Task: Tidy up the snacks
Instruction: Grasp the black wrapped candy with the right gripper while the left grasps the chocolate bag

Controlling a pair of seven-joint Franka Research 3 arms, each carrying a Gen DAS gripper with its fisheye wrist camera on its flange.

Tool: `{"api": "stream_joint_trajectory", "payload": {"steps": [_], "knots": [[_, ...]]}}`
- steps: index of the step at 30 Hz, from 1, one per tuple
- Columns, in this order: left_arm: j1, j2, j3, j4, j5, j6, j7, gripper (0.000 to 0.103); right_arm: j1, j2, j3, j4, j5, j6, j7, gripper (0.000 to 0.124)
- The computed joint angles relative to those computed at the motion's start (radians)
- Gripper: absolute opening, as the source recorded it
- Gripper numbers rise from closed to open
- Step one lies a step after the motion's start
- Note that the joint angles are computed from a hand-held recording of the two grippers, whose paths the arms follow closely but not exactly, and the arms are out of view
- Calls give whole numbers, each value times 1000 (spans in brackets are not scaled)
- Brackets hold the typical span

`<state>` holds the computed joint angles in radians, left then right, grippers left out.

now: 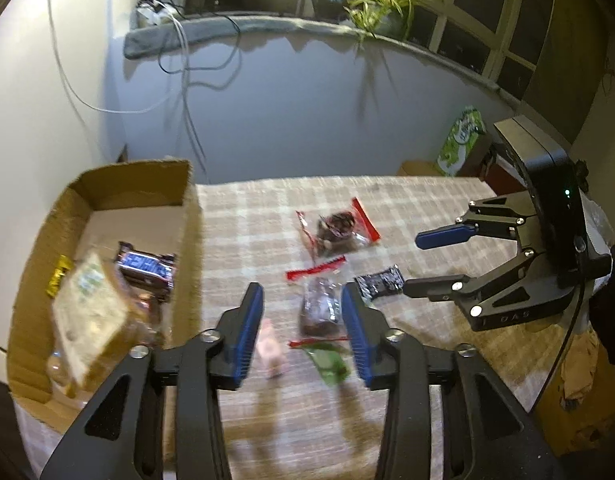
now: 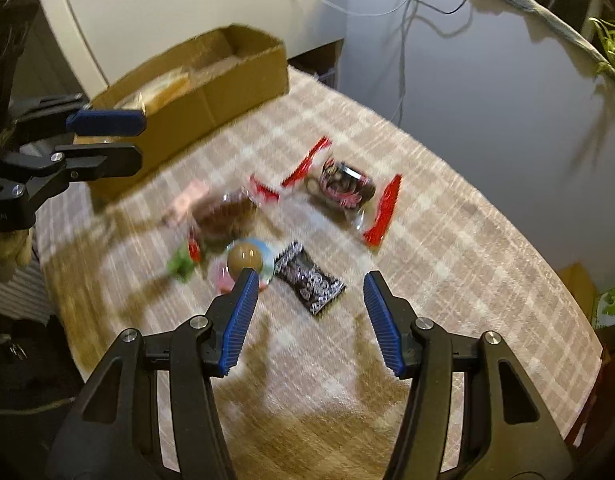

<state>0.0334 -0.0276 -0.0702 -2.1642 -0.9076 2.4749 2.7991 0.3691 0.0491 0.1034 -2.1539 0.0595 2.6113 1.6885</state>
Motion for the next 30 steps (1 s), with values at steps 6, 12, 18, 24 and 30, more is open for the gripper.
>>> {"api": "stream_joint_trajectory", "payload": {"steps": [6,12,18,24,30], "knots": [[-18,22,-21,-7,67,25,-61,48,6,27,4,11,3,-24,-71,57],[-25,62,-42,4,142,68,-141,48,10,68,-1,49,-7,-50,-119,56],[-19,94,-61,14,186,101,-184,48,20,121,-9,101,-34,-84,-151,51],[-5,126,-78,36,213,94,-210,48,15,146,-8,119,14,-86,-192,49],[8,145,-92,53,217,71,-227,35,15,150,-7,126,46,-95,-220,35]]}}
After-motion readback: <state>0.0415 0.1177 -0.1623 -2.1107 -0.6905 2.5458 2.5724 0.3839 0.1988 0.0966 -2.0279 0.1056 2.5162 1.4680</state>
